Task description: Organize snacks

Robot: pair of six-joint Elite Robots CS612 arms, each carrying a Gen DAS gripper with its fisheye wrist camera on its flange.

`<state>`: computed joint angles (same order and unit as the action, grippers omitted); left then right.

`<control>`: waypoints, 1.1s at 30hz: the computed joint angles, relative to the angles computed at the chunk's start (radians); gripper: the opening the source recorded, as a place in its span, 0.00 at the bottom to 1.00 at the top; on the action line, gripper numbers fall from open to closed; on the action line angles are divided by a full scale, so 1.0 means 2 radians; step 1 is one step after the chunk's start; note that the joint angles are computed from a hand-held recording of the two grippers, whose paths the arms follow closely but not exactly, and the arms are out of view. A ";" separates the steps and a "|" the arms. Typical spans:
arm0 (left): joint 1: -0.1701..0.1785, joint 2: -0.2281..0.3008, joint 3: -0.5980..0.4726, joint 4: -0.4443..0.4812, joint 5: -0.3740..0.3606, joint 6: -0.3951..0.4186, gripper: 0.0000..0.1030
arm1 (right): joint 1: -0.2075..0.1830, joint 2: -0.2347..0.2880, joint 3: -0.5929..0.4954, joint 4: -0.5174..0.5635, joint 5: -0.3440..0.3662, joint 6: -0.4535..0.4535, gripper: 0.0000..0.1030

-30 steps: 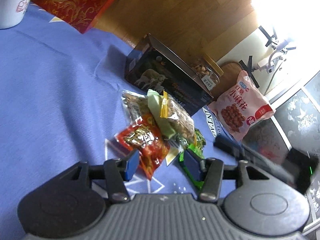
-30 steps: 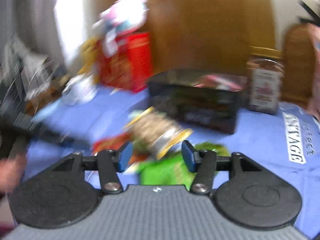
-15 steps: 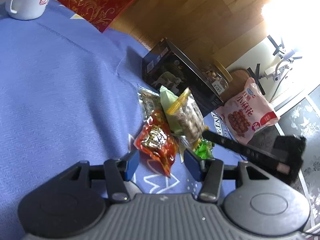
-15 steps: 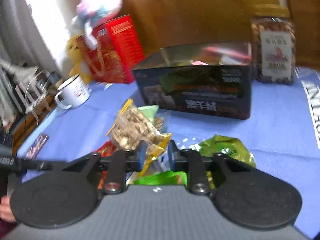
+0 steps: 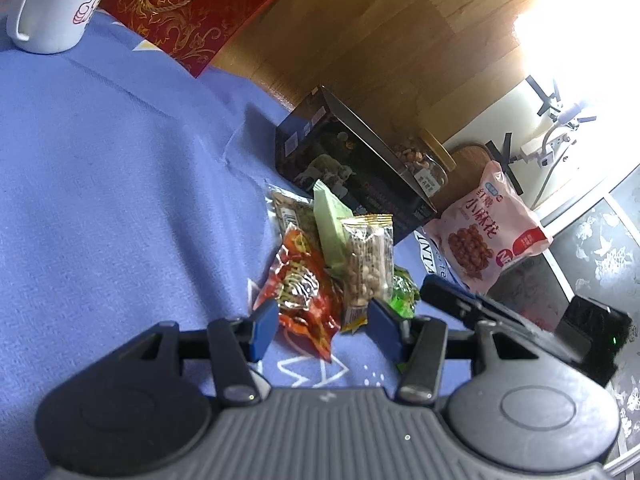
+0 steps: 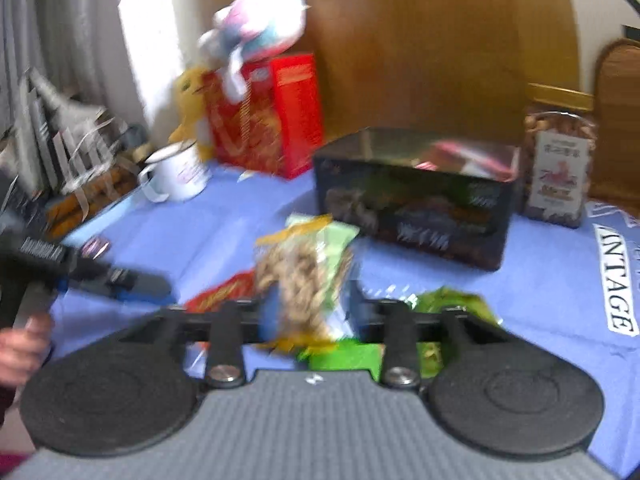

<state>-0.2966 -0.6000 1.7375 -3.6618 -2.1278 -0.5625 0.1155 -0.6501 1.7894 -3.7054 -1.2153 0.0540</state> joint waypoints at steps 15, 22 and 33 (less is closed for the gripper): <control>0.007 -0.001 0.008 -0.015 -0.004 -0.006 0.52 | 0.001 -0.012 0.006 0.113 0.128 -0.256 0.29; 0.005 -0.002 0.010 -0.009 -0.008 0.003 0.52 | 0.007 -0.016 0.040 0.044 0.090 -0.277 0.55; -0.003 -0.005 0.004 0.004 -0.028 0.033 0.52 | -0.015 -0.016 0.083 0.001 0.126 -0.153 0.55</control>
